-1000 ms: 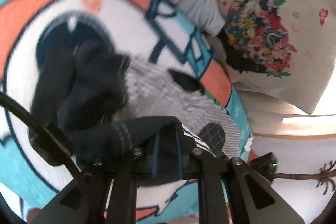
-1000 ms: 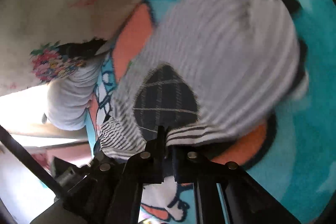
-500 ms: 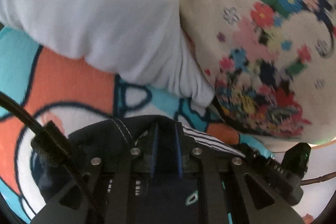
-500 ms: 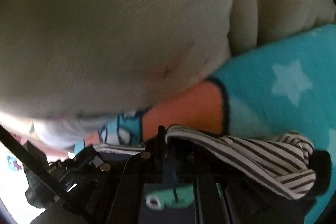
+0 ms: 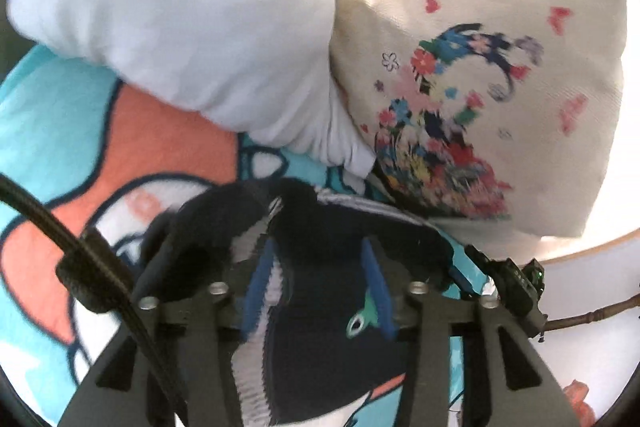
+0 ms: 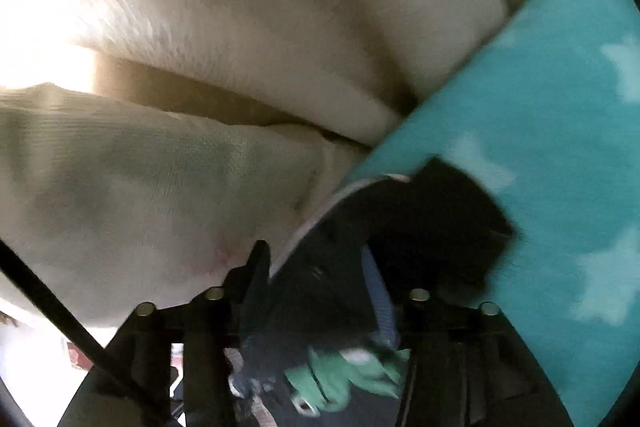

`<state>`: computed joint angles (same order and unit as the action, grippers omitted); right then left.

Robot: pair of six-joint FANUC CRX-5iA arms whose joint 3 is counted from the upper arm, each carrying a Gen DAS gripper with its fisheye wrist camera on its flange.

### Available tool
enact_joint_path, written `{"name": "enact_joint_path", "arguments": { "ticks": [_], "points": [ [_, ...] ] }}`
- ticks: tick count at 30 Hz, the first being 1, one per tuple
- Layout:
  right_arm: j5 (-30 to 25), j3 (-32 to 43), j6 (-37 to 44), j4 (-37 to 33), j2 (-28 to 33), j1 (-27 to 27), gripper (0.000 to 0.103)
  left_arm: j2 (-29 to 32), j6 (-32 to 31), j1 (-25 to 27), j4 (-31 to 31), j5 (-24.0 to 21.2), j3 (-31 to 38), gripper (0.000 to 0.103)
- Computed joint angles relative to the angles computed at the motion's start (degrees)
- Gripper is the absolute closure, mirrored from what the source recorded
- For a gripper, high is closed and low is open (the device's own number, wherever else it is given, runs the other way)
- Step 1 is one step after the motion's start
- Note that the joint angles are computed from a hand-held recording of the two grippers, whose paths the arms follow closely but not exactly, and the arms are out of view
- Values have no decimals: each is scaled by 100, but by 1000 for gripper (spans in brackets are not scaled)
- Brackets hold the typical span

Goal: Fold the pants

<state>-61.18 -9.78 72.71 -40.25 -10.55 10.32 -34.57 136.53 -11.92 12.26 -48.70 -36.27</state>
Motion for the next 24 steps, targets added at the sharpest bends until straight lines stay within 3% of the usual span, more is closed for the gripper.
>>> {"name": "enact_joint_path", "arguments": {
  "ticks": [6, 8, 11, 14, 19, 21, 24],
  "points": [
    [-376, -586, 251, 912, -743, -210, 39, -785, 1504, -497, -952, -809, -126, 49],
    [-433, -825, 261, 1212, -963, -186, 39, -794, 2258, -941, -1485, -1192, -15, 49],
    [-383, -1253, 352, 1540, -1337, -198, 39, -769, 3330, -1650, -2157, -1509, 14, 39],
    [-277, -1427, 320, 1620, -1481, -9, 37, -977, 3668, -1790, -2012, -1195, -316, 36],
    [-413, -1504, 629, 1363, -1626, 11, 37, -857, 3835, -1801, -1793, -168, -691, 25],
    [-296, -1627, 478, 1453, -1741, 251, 35, -729, 3754, -1729, -1709, 166, -752, 25],
    [5, -1875, -61, 2067, -2008, 887, 33, -425, 3361, -1632, -1435, 274, -689, 24]
  ]
}}
